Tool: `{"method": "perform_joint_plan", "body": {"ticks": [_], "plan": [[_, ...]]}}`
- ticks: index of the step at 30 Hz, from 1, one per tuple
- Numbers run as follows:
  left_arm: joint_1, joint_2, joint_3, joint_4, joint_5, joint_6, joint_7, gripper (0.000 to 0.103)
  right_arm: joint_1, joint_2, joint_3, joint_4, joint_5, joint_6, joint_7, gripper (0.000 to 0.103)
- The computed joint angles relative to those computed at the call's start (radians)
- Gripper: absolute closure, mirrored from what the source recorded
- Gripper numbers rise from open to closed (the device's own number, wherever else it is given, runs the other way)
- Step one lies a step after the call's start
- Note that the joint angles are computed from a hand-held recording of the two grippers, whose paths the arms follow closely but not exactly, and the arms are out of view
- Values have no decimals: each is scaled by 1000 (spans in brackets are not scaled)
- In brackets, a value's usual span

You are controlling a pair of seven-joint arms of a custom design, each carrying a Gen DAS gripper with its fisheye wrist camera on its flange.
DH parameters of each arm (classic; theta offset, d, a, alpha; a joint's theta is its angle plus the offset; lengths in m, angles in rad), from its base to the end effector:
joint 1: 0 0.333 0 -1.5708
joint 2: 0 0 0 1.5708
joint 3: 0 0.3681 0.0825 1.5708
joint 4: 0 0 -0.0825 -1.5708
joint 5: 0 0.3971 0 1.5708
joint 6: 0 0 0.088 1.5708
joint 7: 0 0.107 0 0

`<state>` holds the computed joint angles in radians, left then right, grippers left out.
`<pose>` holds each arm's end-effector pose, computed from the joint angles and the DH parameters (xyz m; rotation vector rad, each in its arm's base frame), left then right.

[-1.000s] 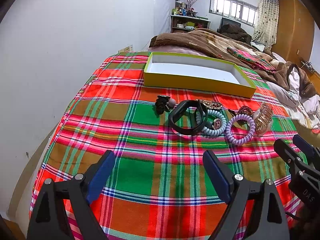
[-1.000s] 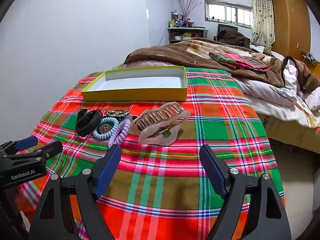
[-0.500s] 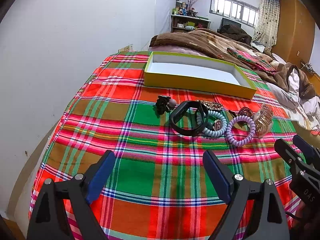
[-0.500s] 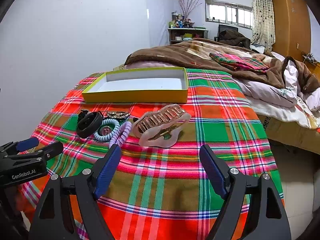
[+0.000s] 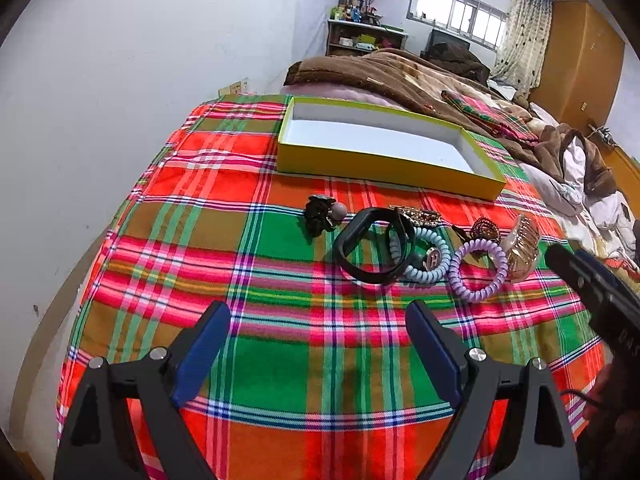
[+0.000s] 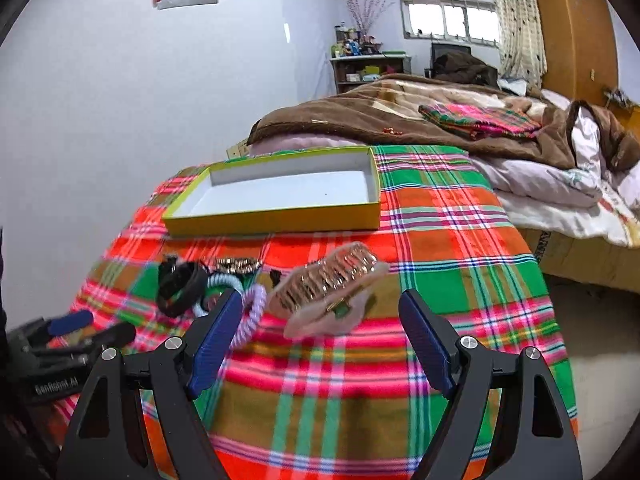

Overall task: Organize jewelry
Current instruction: 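Grasp the pink claw hair clip with the right gripper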

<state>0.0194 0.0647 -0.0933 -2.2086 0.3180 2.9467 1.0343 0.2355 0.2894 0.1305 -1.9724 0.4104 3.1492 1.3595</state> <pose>0.5928 -0.0635 0.4704 -1.9956 1.6752 -0.7026 0.6470 0.2007 0.4679 -1.7388 1.5073 -0.4964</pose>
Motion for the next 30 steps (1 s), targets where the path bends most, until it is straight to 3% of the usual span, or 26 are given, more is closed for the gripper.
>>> {"method": "perform_joint_plan", "body": {"ticks": [2, 6, 8, 10, 12, 15, 18, 23, 25, 30], "plan": [[17, 8, -24, 6, -117, -6, 102, 12, -22, 15, 27, 29, 26, -26, -6, 22], [41, 21, -52, 22, -310, -30, 255, 12, 43, 47, -48, 85, -13, -92, 71, 22], [47, 25, -58, 27, -370, -40, 306, 12, 99, 67, -121, 121, -68, -149, 163, 22], [58, 32, -70, 37, -457, -67, 384, 12, 86, 84, -109, 147, -65, -176, 192, 22], [61, 36, -72, 44, -508, -93, 430, 12, 109, 95, -141, 160, -106, -188, 246, 23], [52, 44, -56, 52, -492, -104, 418, 12, 138, 108, -182, 176, -172, -201, 328, 27], [51, 53, -53, 61, -499, -105, 423, 12, 155, 115, -210, 186, -233, -219, 386, 41], [66, 66, -70, 79, -563, -105, 483, 12, 133, 112, -198, 186, -274, -236, 410, 58], [78, 70, -82, 89, -613, -113, 530, 12, 133, 109, -201, 180, -293, -228, 418, 62], [70, 84, -73, 116, -585, -154, 525, 12, 132, 104, -209, 170, -328, -215, 423, 63]]}}
